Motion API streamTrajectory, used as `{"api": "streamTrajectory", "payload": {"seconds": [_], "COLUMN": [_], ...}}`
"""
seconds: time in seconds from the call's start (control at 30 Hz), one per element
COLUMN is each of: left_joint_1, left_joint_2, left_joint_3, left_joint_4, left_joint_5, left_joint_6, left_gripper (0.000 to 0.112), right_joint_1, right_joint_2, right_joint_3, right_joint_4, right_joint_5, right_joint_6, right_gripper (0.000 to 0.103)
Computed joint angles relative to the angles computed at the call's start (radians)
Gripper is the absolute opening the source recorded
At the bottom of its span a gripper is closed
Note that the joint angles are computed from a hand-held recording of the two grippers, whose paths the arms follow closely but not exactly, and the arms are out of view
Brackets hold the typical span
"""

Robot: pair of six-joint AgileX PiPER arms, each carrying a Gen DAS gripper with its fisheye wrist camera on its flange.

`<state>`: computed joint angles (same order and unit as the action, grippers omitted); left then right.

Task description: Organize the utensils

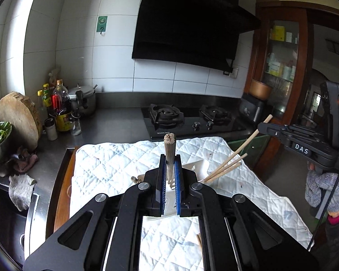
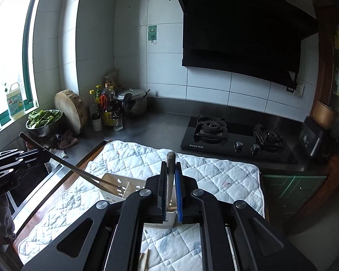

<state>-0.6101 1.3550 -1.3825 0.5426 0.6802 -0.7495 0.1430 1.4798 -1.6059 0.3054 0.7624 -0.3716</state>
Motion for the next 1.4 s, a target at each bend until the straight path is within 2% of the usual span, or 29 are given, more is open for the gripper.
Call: {"api": "streamTrajectory", "payload": {"seconds": [0.4, 0.8, 0.97, 1.03, 1.13, 1.27, 1.37, 1.4], "left_joint_1": [0.087, 0.110, 0.096, 0.081, 0.057, 0.019, -0.019, -0.035], "left_joint_2": [0.108, 0.133, 0.115, 0.100, 0.074, 0.021, -0.027, -0.049], "left_joint_3": [-0.068, -0.065, -0.054, -0.045, -0.030, 0.022, 0.077, 0.104], "left_joint_4": [-0.158, -0.201, -0.176, -0.149, -0.115, -0.062, -0.006, 0.013], "left_joint_5": [0.021, 0.004, 0.001, 0.003, 0.012, 0.019, 0.033, 0.031], "left_joint_6": [0.150, 0.156, 0.134, 0.108, 0.073, 0.019, -0.050, -0.073], "left_gripper": [0.006, 0.007, 0.012, 0.016, 0.016, 0.017, 0.030, 0.030], "right_joint_1": [0.040, 0.036, 0.033, 0.031, 0.026, 0.013, 0.000, -0.005], "right_joint_2": [0.090, 0.109, 0.076, 0.053, 0.012, -0.071, -0.144, -0.167], "right_joint_3": [-0.037, -0.031, -0.001, 0.020, 0.058, 0.146, 0.228, 0.258], "right_joint_4": [-0.085, -0.072, -0.058, -0.048, -0.023, 0.032, 0.077, 0.093], "right_joint_5": [0.013, -0.003, -0.015, -0.022, -0.029, -0.044, -0.052, -0.056], "right_joint_6": [0.052, 0.055, 0.038, 0.032, 0.013, -0.033, -0.078, -0.094], "right_gripper": [0.007, 0.007, 0.010, 0.015, 0.017, 0.025, 0.025, 0.026]}}
